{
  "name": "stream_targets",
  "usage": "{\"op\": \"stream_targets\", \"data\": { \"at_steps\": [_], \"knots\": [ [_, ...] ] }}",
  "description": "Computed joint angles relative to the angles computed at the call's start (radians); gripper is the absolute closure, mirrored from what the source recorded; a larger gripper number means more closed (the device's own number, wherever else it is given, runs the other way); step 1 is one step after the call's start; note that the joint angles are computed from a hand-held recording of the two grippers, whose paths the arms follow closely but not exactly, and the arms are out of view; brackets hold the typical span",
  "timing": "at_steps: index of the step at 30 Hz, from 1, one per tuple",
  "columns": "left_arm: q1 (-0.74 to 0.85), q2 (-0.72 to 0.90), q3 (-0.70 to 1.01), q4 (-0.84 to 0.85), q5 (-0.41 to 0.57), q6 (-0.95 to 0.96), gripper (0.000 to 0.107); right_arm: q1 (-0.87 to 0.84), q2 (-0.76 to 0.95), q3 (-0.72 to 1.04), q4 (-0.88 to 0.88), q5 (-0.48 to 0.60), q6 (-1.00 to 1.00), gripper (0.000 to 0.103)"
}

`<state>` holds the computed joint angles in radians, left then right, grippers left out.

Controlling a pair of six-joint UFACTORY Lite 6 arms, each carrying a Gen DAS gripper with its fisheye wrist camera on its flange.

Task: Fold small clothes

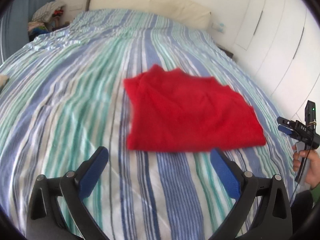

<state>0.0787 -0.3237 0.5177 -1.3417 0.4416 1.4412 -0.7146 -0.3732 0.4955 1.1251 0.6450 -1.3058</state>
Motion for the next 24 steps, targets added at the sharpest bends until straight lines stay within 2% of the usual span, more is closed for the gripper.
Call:
{"op": "stream_targets", "data": {
  "at_steps": [2, 4, 7, 8, 9, 10, 11, 12, 15, 19, 21, 24],
  "knots": [
    [0.092, -0.009, 0.012, -0.077, 0.026, 0.076, 0.005, -0.018, 0.209, 0.167, 0.042, 0.043, 0.020, 0.004],
    [0.177, 0.024, -0.002, -0.252, 0.056, 0.270, 0.005, -0.001, 0.418, 0.322, 0.058, 0.089, 0.058, 0.005],
    [0.240, 0.076, -0.058, -0.514, 0.050, 0.571, 0.005, 0.078, 0.650, 0.482, 0.077, 0.118, 0.146, 0.016],
    [0.254, 0.107, -0.063, -0.551, 0.045, 0.621, 0.005, 0.113, 0.704, 0.511, 0.090, 0.115, 0.154, 0.017],
    [0.258, 0.140, -0.057, -0.561, 0.026, 0.628, 0.005, 0.154, 0.747, 0.535, 0.093, 0.094, 0.162, 0.023],
    [0.264, 0.173, -0.040, -0.530, 0.018, 0.594, 0.005, 0.201, 0.768, 0.546, 0.088, 0.038, 0.176, 0.045],
    [0.291, 0.188, -0.027, -0.456, 0.043, 0.525, 0.005, 0.240, 0.777, 0.557, 0.069, -0.012, 0.203, 0.061],
    [0.321, 0.193, -0.021, -0.421, 0.085, 0.497, 0.005, 0.259, 0.782, 0.563, 0.076, -0.021, 0.214, 0.091],
    [0.369, 0.169, -0.013, -0.393, 0.132, 0.471, 0.005, 0.305, 0.698, 0.559, 0.023, -0.069, 0.352, 0.091],
    [0.402, 0.189, 0.029, -0.325, 0.156, 0.381, 0.005, 0.494, 0.576, 0.692, -0.318, -0.129, 0.771, 0.091],
    [0.417, 0.218, 0.056, -0.290, 0.175, 0.337, 0.005, 0.621, 0.605, 0.818, -0.488, -0.124, 0.980, 0.091],
    [0.444, 0.234, 0.060, -0.291, 0.186, 0.339, 0.005, 0.820, 0.741, 1.054, -0.720, -0.088, 1.294, 0.091]
  ]
}}
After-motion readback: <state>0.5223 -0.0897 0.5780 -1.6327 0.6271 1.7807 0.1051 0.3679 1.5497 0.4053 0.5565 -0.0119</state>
